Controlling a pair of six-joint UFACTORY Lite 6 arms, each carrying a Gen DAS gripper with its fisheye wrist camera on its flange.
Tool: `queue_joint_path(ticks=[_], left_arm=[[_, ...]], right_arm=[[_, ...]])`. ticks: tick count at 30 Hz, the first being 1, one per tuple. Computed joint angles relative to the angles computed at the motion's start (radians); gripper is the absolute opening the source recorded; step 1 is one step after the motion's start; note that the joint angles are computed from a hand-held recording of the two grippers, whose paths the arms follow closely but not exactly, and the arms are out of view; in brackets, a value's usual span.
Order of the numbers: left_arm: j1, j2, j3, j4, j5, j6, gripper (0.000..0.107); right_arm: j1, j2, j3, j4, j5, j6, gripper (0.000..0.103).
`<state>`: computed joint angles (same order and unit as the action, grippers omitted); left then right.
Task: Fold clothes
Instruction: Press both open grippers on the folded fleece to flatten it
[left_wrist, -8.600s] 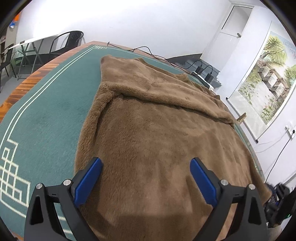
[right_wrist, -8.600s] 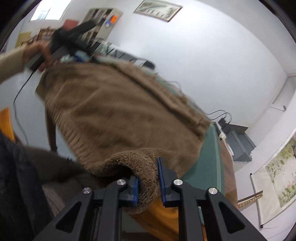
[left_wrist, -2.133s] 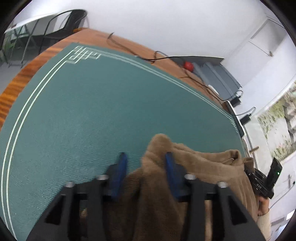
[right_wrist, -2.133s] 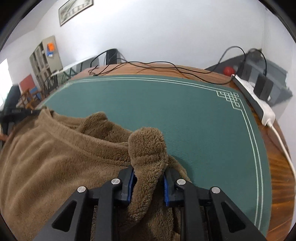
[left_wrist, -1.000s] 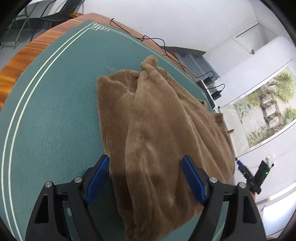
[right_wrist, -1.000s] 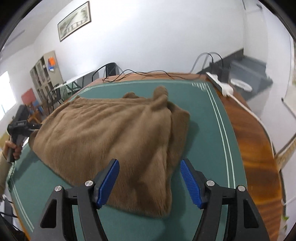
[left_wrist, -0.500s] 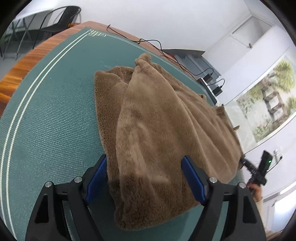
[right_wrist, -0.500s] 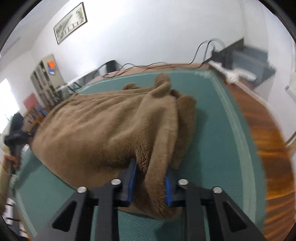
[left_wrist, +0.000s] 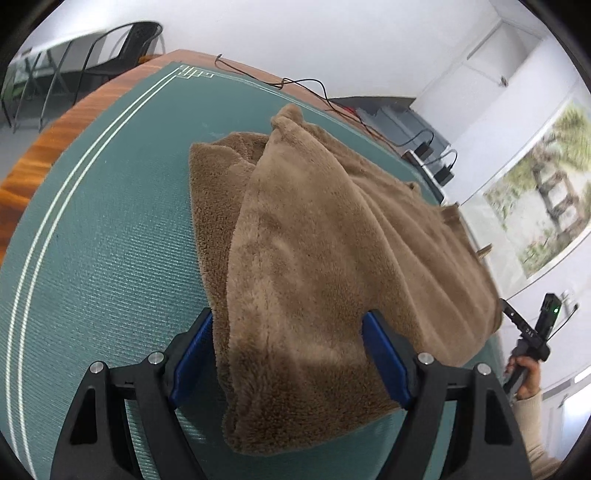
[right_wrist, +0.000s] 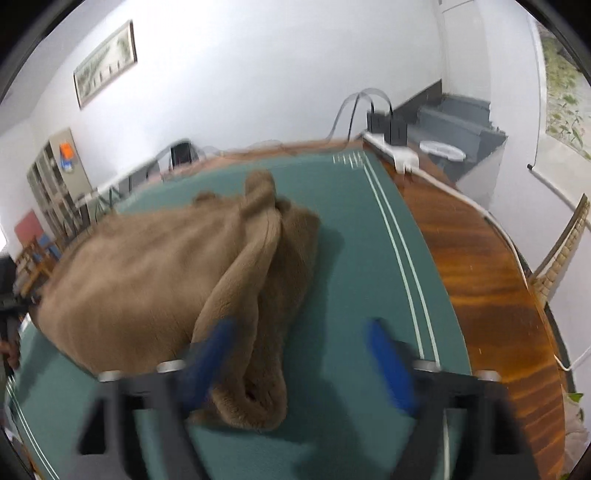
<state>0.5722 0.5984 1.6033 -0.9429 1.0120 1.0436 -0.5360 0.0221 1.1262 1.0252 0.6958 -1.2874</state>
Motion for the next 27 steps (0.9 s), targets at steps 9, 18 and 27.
queue_joint_path(ticks=[9,18,27], left_arm=[[0.032,-0.024,-0.023,0.003,-0.034,-0.037,0.032],[0.067,-0.054,-0.075,0.036,-0.064,-0.028,0.037],[0.045,-0.001,0.098,0.054,-0.069,-0.159,0.077]], right_arm=[[0.219,0.011,0.054,-0.011,-0.066,0.012,0.083],[0.289,0.216,0.147,-0.188,-0.117,0.131,0.085],[0.369,0.179,0.267,-0.345,-0.133,0.275,0.085]])
